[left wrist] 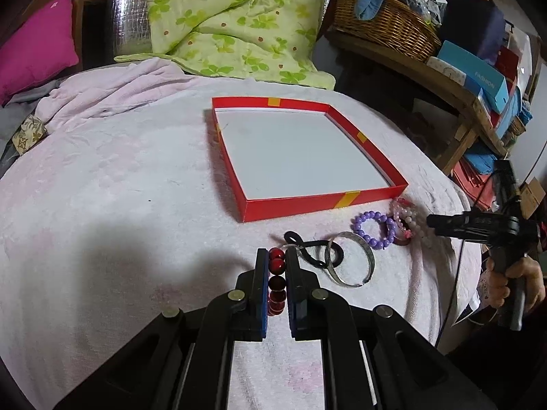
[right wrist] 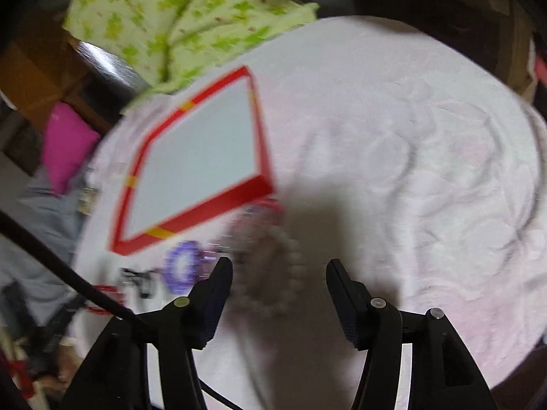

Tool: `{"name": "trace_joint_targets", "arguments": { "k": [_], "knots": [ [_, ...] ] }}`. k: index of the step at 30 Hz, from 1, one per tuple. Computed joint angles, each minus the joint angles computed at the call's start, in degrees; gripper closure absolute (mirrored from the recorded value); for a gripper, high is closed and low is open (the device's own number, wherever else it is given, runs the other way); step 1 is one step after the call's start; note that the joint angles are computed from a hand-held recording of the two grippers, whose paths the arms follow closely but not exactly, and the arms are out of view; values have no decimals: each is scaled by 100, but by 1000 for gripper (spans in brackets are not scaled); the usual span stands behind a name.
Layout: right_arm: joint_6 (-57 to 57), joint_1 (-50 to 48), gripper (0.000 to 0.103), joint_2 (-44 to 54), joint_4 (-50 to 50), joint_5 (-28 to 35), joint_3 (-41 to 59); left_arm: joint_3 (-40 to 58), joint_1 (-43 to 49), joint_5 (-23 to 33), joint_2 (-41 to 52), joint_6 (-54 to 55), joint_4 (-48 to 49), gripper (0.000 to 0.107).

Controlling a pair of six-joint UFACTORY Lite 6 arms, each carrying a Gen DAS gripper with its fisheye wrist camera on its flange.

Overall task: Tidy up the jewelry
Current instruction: 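Carry both bracelets into the tray and open both tools to release them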

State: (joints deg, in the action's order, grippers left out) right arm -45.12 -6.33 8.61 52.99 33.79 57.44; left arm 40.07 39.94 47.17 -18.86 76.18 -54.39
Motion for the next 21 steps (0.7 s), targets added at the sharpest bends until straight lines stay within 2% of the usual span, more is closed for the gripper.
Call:
{"name": "trace_joint_targets", "arguments": {
  "k": [3, 5, 8, 10, 14, 17, 21],
  "knots": [
    [-11, 119, 59, 142, -77, -276, 37, -23, -124, -44, -49, -118, 61, 97],
    [172, 387, 91, 140, -524, -616, 57, -38, -214, -51, -105, -228, 99, 97],
    [738, 733, 93, -37, -1304, -1002, -51, -112, -406, -85, -295, -401, 153, 97],
    [676, 859, 93, -428, -1357, -1223, -273, -144, -520, -41, -469, -518, 190, 97],
    [-790, 532, 93, -1285, 244, -1052, -679, -169, -592, 111, -738, -583, 133, 97],
    [-1986, -122, 93, -1736, 1631, -394, -966, -167, -653, 138, -849, -563, 37, 97],
    [-2510, -371, 93, -1912, 2601, 116, -1011, 189, -819, 157, -568, -686, -27, 97]
  ]
}}
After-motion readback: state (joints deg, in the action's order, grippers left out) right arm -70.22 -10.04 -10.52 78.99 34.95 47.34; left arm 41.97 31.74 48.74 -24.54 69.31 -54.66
